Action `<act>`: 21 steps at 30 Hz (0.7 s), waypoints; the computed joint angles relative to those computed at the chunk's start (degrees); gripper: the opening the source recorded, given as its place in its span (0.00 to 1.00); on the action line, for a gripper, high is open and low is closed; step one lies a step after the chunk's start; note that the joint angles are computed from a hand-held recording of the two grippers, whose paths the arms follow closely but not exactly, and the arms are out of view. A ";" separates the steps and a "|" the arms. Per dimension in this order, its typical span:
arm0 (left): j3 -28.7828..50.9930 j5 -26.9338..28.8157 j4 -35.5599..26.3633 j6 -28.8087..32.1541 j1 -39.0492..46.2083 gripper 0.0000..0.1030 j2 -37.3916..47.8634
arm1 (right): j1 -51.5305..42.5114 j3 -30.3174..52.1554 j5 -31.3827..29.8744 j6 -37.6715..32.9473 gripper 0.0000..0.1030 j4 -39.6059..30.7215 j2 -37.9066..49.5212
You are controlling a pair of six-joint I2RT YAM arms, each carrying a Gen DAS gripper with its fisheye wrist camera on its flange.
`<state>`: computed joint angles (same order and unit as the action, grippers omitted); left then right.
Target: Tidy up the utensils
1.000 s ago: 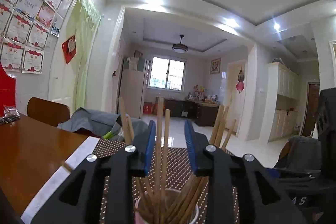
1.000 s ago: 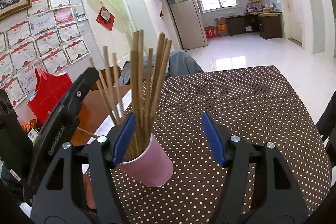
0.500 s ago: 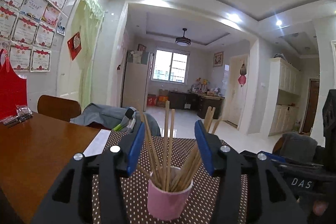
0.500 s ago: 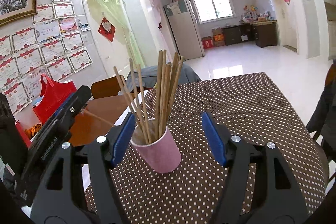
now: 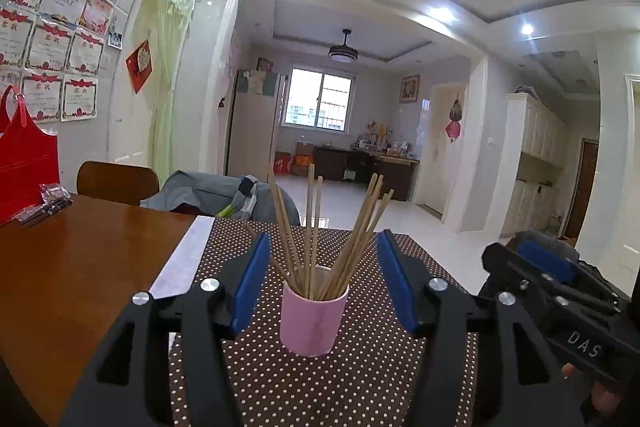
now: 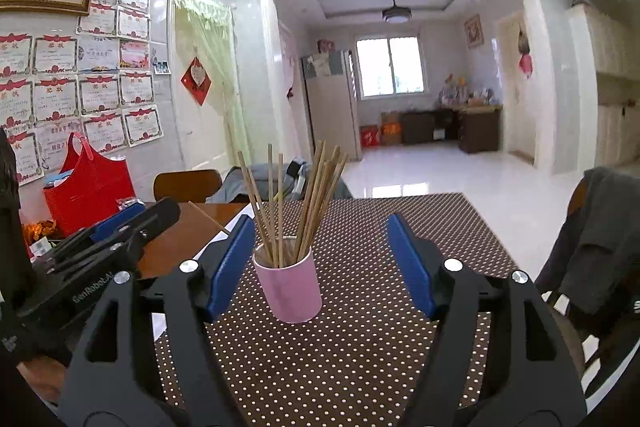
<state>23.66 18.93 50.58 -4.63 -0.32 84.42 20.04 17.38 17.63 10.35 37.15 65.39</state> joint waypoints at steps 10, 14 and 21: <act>-5.44 1.73 -2.61 4.39 2.35 0.63 -9.67 | 8.56 -5.72 11.89 -3.34 0.74 4.87 -5.34; -8.26 2.39 -2.80 6.10 4.26 0.68 -13.71 | 10.84 -8.52 14.91 -2.56 0.77 7.19 -6.92; -11.58 5.17 -11.33 11.32 6.77 0.69 -22.82 | 17.66 -10.87 24.43 -0.11 0.82 -2.05 -18.48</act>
